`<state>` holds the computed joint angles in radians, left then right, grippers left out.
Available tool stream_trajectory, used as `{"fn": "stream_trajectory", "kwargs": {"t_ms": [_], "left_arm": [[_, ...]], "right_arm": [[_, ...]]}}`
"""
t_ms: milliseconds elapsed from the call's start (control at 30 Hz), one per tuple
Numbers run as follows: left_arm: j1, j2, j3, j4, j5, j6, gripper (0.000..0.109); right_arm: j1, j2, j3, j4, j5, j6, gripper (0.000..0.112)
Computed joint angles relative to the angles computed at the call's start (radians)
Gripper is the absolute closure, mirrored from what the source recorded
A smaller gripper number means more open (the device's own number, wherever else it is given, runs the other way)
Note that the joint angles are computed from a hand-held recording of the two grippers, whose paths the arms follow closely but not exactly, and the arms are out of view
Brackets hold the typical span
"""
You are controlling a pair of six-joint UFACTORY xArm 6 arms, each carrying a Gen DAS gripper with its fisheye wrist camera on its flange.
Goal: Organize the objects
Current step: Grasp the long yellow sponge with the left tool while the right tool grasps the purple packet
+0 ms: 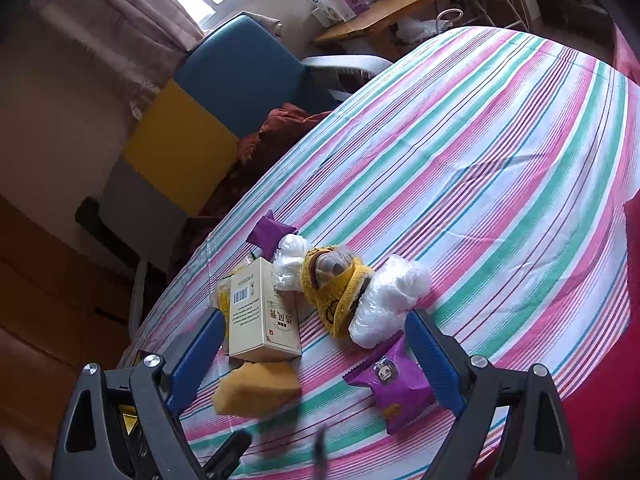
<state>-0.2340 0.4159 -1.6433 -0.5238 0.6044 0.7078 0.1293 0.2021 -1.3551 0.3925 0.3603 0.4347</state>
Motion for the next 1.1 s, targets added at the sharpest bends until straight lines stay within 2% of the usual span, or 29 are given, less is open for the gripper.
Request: {"fn": "stream_trajectory", "kwargs": {"t_ms": [100, 200, 267, 300, 367, 533, 633, 900, 1100], "left_arm": [[-0.005, 0.068, -0.086, 0.028, 0.031, -0.029, 0.017], [-0.006, 0.136, -0.178, 0.066, 0.094, -0.071, 0.029], [0.000, 0.165, -0.219, 0.049, 0.149, -0.076, 0.052], [0.005, 0.164, -0.221, 0.016, 0.177, -0.058, 0.058], [0.000, 0.127, -0.160, 0.006, 0.141, -0.029, 0.066], [0.021, 0.035, -0.029, -0.056, 0.116, 0.005, 0.069], [0.046, -0.012, 0.030, -0.078, 0.123, -0.009, 0.068], [0.097, -0.142, 0.190, -0.131, 0.107, 0.035, 0.068], [0.125, -0.210, 0.256, -0.187, 0.108, 0.073, 0.067]], "right_arm": [[-0.001, 0.004, -0.006, 0.001, 0.006, -0.001, 0.019], [-0.003, 0.007, -0.014, -0.007, 0.021, 0.006, 0.019], [-0.004, 0.012, -0.023, -0.018, 0.037, 0.013, 0.019], [-0.005, 0.016, -0.031, -0.029, 0.051, 0.020, 0.019], [-0.008, 0.029, -0.053, -0.054, 0.088, 0.036, 0.019], [-0.015, 0.092, -0.164, -0.095, 0.259, 0.046, 0.019], [-0.018, 0.157, -0.279, -0.160, 0.424, 0.075, 0.019], [0.035, 0.426, -0.749, -0.339, 0.928, -0.069, 0.019], [0.059, 0.583, -1.015, -0.427, 1.154, -0.133, 0.022]]}}
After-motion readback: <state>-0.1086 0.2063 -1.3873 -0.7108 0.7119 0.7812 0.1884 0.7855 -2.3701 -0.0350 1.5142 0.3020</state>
